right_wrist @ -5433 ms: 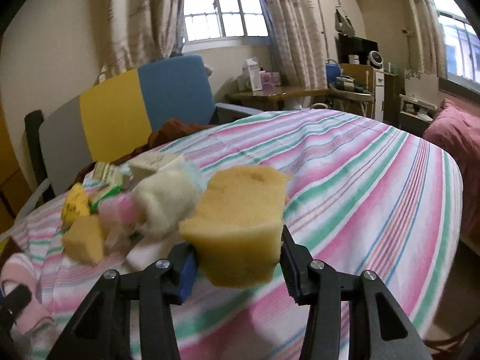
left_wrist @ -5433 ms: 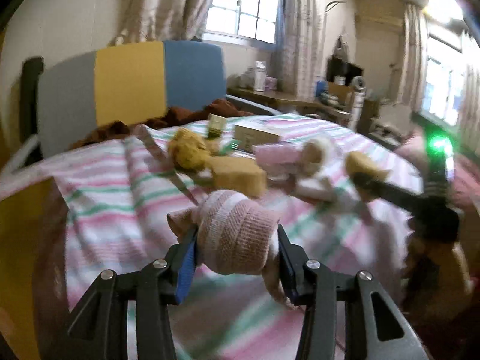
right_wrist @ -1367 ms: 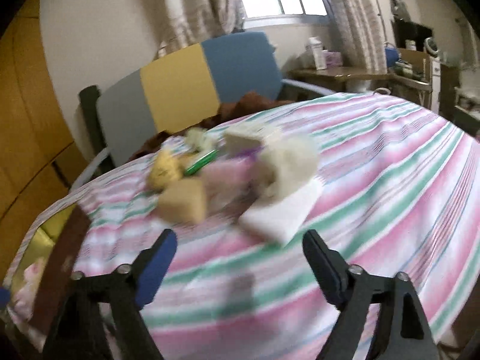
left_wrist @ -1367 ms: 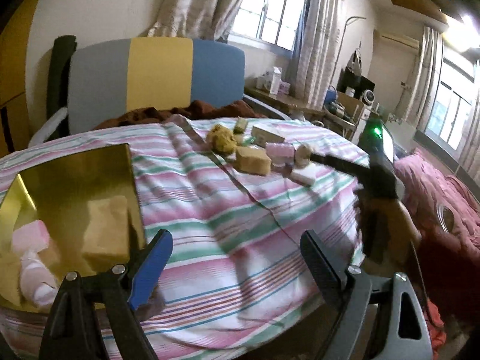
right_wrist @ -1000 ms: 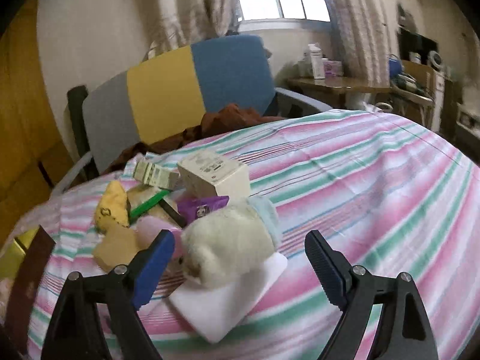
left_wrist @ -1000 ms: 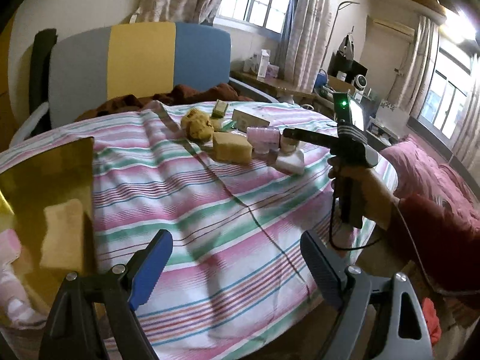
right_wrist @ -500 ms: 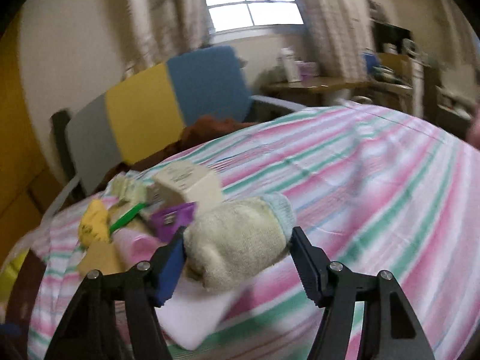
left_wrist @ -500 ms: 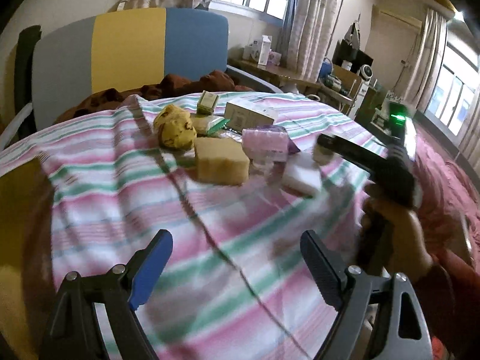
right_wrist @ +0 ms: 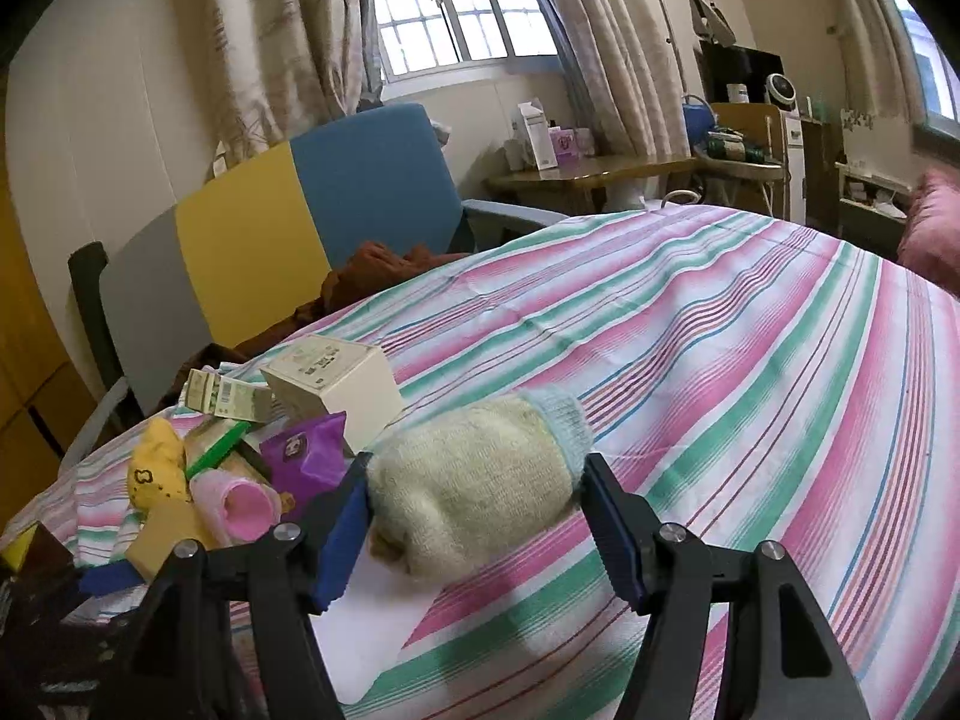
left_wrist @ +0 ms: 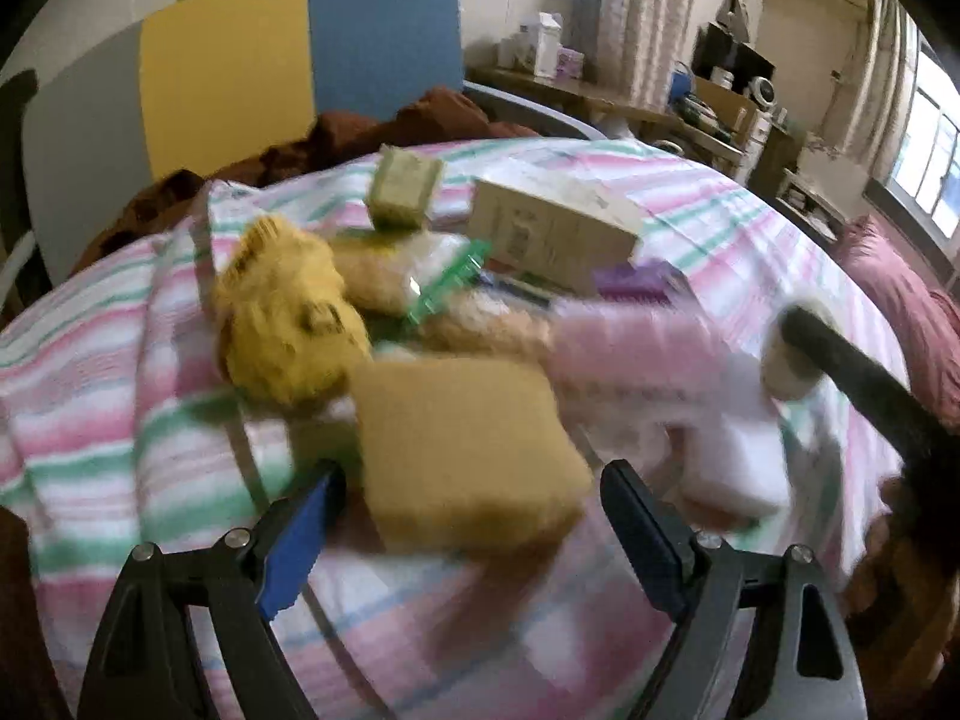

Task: Organize objects
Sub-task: 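Return both tools to the items and grasp the cream knit sock with the right tool, then grasp a yellow sponge with the left tool while the right tool holds the sock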

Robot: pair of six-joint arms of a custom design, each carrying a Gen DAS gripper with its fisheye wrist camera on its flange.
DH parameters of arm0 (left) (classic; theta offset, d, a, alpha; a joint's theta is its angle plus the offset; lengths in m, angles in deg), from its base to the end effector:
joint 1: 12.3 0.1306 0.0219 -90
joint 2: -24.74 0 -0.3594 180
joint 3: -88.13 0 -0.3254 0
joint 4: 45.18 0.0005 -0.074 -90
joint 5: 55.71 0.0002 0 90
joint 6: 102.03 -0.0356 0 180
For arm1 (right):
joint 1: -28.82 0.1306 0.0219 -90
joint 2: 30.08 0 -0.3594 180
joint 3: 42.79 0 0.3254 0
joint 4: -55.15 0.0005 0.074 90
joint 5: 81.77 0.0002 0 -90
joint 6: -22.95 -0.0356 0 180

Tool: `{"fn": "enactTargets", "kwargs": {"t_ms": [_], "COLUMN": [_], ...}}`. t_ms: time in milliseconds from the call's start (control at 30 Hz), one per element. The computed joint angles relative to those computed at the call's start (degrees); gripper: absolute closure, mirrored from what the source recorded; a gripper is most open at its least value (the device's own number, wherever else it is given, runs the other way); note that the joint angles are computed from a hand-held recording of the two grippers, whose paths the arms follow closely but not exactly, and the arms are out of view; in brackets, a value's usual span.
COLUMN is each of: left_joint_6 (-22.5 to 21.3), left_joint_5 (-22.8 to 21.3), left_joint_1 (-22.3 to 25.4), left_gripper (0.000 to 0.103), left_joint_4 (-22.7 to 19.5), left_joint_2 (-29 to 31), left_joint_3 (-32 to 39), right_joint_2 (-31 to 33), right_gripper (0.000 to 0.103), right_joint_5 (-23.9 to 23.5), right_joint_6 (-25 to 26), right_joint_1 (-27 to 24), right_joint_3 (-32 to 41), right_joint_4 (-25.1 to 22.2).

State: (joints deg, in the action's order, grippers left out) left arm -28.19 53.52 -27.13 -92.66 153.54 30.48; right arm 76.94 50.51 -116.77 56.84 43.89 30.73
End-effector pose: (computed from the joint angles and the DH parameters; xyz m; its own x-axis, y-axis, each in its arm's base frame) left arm 0.6094 -0.1740 0.2870 -0.6311 0.4389 -0.6396 0.6296 0.7714 -0.0918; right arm 0.4558 0.2149 0.2904 -0.3453 0.4556 -0.8205 0.5221 0.8197 0.2354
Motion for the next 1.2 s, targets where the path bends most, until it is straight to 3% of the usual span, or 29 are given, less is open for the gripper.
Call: {"fn": "enactTargets", "kwargs": {"t_ms": [33, 100, 367, 533, 867, 1200], "left_joint_6": [0.14, -0.76, -1.51, 0.92, 3.38, 0.57], "left_joint_5": [0.77, 3.55, 3.65, 5.08, 9.40, 9.13], "left_joint_1": [0.17, 0.63, 0.86, 2.90, 6.57, 7.11], "left_gripper": [0.018, 0.036, 0.038, 0.038, 0.039, 0.039], "left_joint_4": [0.26, -1.28, 3.95, 8.43, 11.48, 16.32], "left_joint_2": [0.29, 1.63, -1.37, -4.74, -9.01, -14.38], "left_joint_3": [0.36, 2.30, -3.58, -9.69, -17.13, -25.68], "right_joint_2": [0.01, 0.03, 0.39, 0.69, 1.42, 2.14], "right_gripper": [0.035, 0.035, 0.035, 0.035, 0.035, 0.035], "right_joint_5": [0.10, 0.31, 1.55, 3.22, 5.55, 9.13], "right_joint_6": [0.00, 0.00, 0.09, 0.83, 1.17, 1.13], "right_joint_1": [0.06, 0.15, 0.51, 1.07, 2.25, 6.51], "right_joint_3": [-0.01, -0.04, 0.66, 1.51, 3.44, 4.80], "right_joint_4": [-0.03, -0.09, -1.28, -2.38, -5.61, -9.54]}}
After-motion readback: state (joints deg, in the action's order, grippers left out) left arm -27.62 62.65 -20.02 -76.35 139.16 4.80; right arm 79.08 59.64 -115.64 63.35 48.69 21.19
